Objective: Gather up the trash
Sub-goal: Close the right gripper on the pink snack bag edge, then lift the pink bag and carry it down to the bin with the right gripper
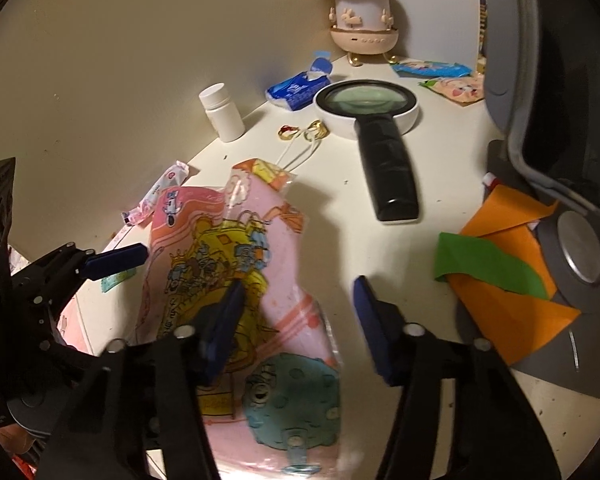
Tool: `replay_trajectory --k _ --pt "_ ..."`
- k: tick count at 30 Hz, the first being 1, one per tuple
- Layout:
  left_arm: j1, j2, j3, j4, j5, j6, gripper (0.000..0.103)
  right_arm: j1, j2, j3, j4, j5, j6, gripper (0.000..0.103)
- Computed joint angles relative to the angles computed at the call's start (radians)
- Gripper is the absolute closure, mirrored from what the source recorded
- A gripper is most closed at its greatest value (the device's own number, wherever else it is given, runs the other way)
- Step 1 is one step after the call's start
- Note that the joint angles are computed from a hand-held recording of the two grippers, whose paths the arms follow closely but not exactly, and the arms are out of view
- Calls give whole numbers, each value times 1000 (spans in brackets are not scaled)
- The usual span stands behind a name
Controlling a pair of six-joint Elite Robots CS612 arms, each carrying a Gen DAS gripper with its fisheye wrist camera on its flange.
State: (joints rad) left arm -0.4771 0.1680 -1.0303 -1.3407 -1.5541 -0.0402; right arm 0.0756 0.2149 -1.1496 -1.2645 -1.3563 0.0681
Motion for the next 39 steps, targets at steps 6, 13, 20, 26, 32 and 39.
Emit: replay_trajectory --k 6,13,20,26,32,39 --pt "1 -2 7 -3 -10 -7 36 1 -1 3 7 26 4 73" --pt "-9 4 -2 -18 -9 35 59 1 13 -22 -2 42 16 92" --pt "-2 8 -18 -17 -39 26 63 4 16 -38 -13 37 20 96" --pt "4 7 -32 -19 -39 29 63 10 15 -61 -22 21 24 97" --pt "7 4 -53 -24 -52 33 63 19 10 -90 -20 -12 34 97" --pt "6 13 -112 -4 -70 59 63 32 14 -140 -2 -54 65 97"
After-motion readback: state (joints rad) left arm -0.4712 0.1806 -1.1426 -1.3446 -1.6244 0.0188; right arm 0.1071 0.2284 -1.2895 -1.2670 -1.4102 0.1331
